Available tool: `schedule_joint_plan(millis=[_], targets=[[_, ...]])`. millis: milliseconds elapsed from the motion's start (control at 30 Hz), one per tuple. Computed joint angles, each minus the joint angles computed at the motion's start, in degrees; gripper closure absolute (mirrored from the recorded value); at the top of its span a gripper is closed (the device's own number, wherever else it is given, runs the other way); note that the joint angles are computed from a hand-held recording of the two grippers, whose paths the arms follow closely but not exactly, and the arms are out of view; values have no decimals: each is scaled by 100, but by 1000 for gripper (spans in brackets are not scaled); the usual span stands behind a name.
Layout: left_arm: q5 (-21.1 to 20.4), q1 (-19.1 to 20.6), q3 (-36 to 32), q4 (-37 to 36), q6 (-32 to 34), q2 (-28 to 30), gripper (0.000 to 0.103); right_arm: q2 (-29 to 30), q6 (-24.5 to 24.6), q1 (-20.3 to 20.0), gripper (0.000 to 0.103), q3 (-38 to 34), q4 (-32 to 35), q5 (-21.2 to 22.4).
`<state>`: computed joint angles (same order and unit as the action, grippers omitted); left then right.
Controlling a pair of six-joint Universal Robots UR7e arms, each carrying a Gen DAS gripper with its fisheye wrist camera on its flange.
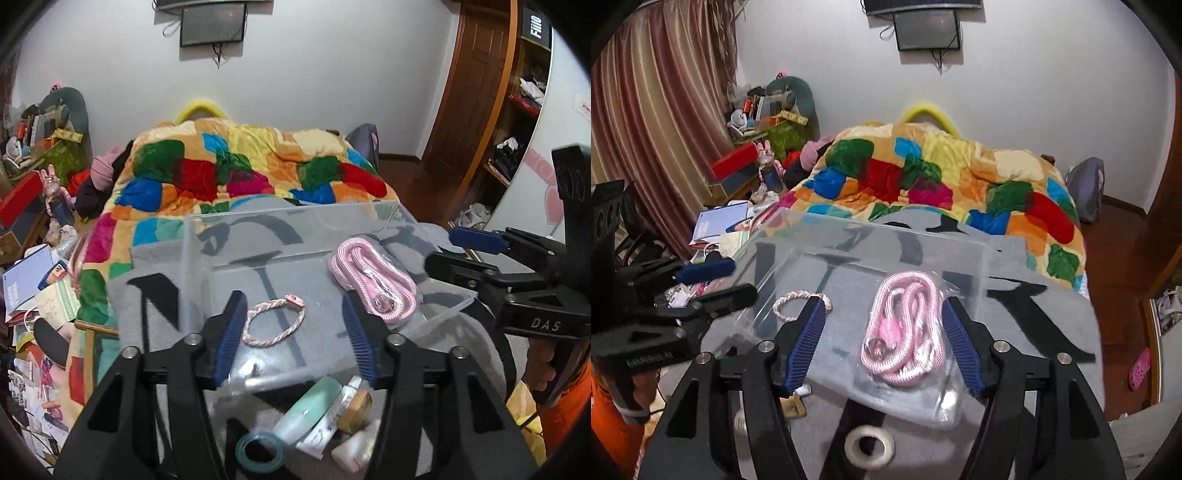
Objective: Organize objects
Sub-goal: 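Open the left gripper over the box while the right releases the pink rope inside, then grasp the blue tape roll with the left gripper while the right grasps the white tape roll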
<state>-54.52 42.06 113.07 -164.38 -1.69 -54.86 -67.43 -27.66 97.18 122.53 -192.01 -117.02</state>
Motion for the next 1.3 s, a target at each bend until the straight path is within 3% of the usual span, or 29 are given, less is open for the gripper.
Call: schedule_joint_plan(millis=[100,267,733,967,1033,1067,1133,1200,1300], targets=[[99,-67,266,-215,-17,-181,30,-104,-161,33,37,320,-382,-87],[166,-83,674,-221,-199,-450,20,-202,-190,-23,33,803,-699,-60],[218,242,1419,641,-1057,-788,18,-6,133,-531,33,1405,-840,-82],[384,170,1459,268,-909,-579,18,103,230,-661,33,1278,-744,24],[459,182,1405,179,-851,-483,22,201,199,-610,39,1242,-869,-31],[517,168,1405,94,-821,-439,28,233,166,-604,42,1225,-905,-34],[593,136,1412,12,-793,-404,42,285,125,-580,58,1184,-925,-50],[535,128,1429,-59,-741,-430,64,286,106,-585,68,1168,-877,28],[549,95,1467,-116,-680,-473,65,324,39,-539,68,1192,-1028,3]])
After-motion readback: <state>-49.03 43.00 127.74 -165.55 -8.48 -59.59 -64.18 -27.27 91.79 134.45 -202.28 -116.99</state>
